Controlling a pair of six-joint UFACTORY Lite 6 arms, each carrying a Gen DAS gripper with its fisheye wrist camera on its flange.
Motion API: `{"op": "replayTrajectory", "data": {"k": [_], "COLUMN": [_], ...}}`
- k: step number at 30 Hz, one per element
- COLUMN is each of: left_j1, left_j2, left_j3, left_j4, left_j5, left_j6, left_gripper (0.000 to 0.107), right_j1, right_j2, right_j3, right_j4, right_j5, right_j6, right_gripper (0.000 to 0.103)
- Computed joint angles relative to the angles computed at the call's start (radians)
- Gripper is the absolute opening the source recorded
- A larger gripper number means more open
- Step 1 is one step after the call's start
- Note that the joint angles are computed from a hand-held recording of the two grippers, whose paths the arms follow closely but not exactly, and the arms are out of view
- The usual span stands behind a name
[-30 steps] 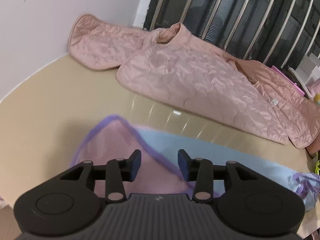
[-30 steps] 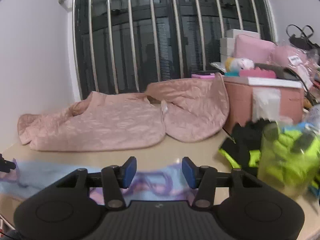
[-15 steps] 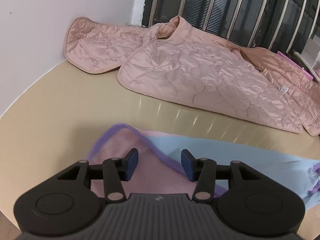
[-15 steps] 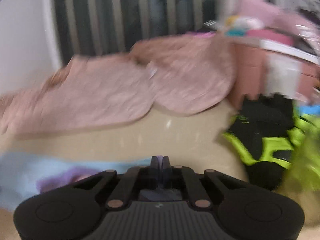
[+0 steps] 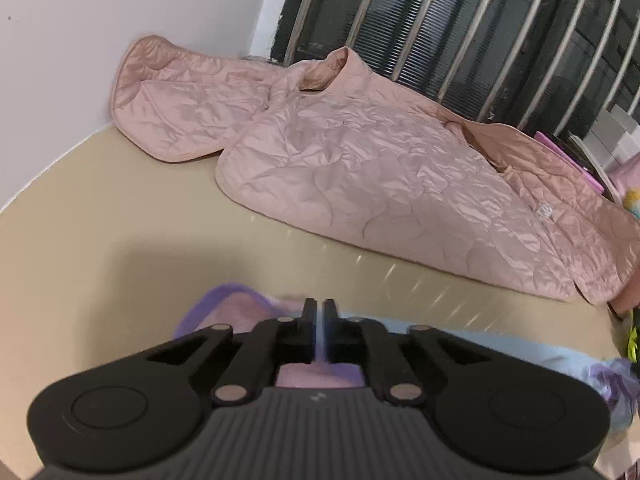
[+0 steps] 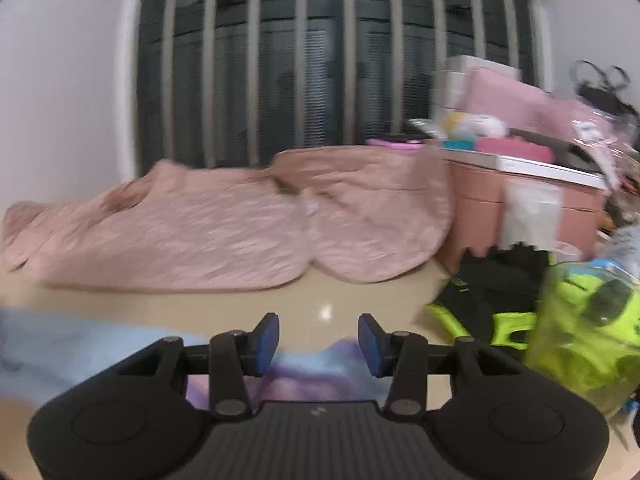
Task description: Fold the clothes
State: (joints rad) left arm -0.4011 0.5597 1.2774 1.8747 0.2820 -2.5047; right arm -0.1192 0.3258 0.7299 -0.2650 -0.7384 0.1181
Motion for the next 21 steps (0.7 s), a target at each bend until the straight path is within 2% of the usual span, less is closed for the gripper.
{"op": "replayTrajectory", "data": {"k": [2, 4, 6, 8, 10, 11, 14, 16, 18, 21], "left_j1": [-0.004, -0.019, -0.042, -0.053, -0.054, -0.054, -0.076, -0.071, -0.048, -0.037], "left_j2": [0.012, 0.005, 0.004, -0.028, -0.068, -0.074, -0.039, 0.0, 0.019, 0.033], "left_j3": [0.014, -0.008, -0.02, -0.058, -0.117, -0.128, -0.083, -0.035, -0.03, -0.034], "left_j4": [0.025, 0.108, 0.023, -0.059, -0.009, 0.001, -0.092, -0.15, -0.082, 0.039], "left_j5": [0.021, 0.084, 0.164, 0.186, 0.171, 0.153, 0.145, 0.126, 0.094, 0.117], "left_j6": [-0.035, -0.157, -0.118, -0.079, -0.153, -0.156, -0.007, 0.051, -0.034, -0.16], "left_gripper": [0.0, 0.0, 0.003, 0.01, 0.04, 0.041, 0.038, 0.003, 0.001, 0.0], "right_j1": [0.022, 0.039, 0.033, 0.038, 0.044, 0.043, 0.04, 0.041, 0.046, 0.052], "right_j2": [0.002, 0.018, 0.024, 0.031, 0.022, 0.019, 0.027, 0.036, 0.038, 0.037], "right_j3": [-0.014, -0.01, -0.014, -0.018, -0.035, -0.041, -0.038, -0.034, -0.039, -0.046], "right_j4": [0.007, 0.015, -0.021, -0.022, -0.003, -0.006, -0.022, -0.022, -0.019, -0.015], "right_j5": [0.001, 0.014, 0.014, 0.009, -0.004, -0.007, -0.001, 0.001, -0.003, -0.003], "right_j6": [-0.028, -0.029, 0.001, 0.001, -0.022, -0.025, -0.008, -0.004, -0.009, -0.027], "right_gripper": [0.042, 0.042, 0.042, 0.042, 0.042, 0.042, 0.042, 0.042, 0.042, 0.042]}}
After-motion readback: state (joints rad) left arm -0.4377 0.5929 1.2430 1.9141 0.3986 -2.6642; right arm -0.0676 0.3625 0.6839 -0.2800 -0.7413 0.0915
